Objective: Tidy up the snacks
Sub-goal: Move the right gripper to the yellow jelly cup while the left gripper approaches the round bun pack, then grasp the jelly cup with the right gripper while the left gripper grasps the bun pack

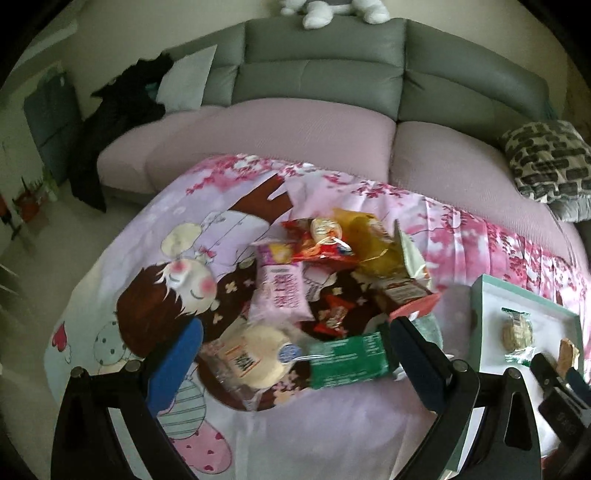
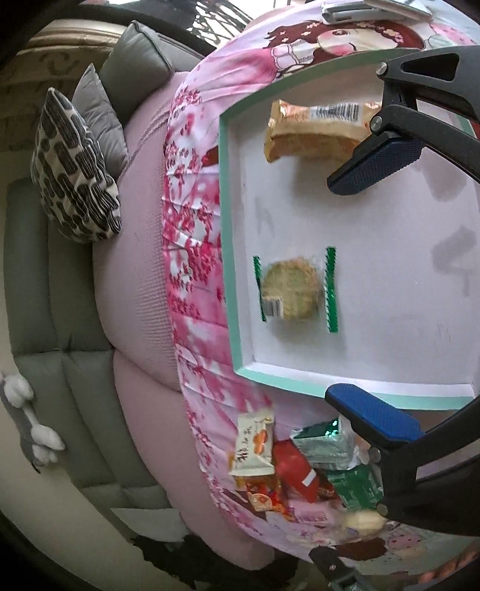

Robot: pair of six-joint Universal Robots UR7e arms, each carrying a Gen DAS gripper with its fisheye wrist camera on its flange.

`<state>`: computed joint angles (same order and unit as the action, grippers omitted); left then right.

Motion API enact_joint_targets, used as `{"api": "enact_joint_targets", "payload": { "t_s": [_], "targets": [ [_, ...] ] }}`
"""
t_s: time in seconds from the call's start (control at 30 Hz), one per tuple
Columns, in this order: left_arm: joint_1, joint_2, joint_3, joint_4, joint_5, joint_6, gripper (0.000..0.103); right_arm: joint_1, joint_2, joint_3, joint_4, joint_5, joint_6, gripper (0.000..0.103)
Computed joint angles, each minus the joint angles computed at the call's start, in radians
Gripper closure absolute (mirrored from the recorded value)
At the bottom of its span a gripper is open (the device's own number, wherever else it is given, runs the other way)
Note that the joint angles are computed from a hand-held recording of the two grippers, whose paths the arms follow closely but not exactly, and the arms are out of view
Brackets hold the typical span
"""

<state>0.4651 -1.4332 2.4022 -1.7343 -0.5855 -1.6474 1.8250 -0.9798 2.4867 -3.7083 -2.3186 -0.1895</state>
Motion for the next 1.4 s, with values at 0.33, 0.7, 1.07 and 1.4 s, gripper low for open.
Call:
{"api": "enact_joint_targets", "payload": {
  "t_s": [0.33,0.7,1.07,1.4],
  "targets": [
    [0.016,-0.175,0.048,0.12,-0.03,-0.054,0.002,0.058,0.048,-0.02,0.082,0.04,0.068,0.0],
    [0.067,-0.3,0.121,-0.004,-0.062,0.019,0.002,0.106,0.116,-0.04,0.145,0.105,0.117,0.0],
    [0.183,-0.189,0.169,-0.381,-0.125,0.254,0.002,0.092,0.132,-0.034,0.139,0.129,0.11,0.025],
    [0.229,-0.184,0.204,-0.552,-0.143,0.318,0.002,0.107,0.154,-0.045,0.127,0.113,0.094,0.037]
  ]
}}
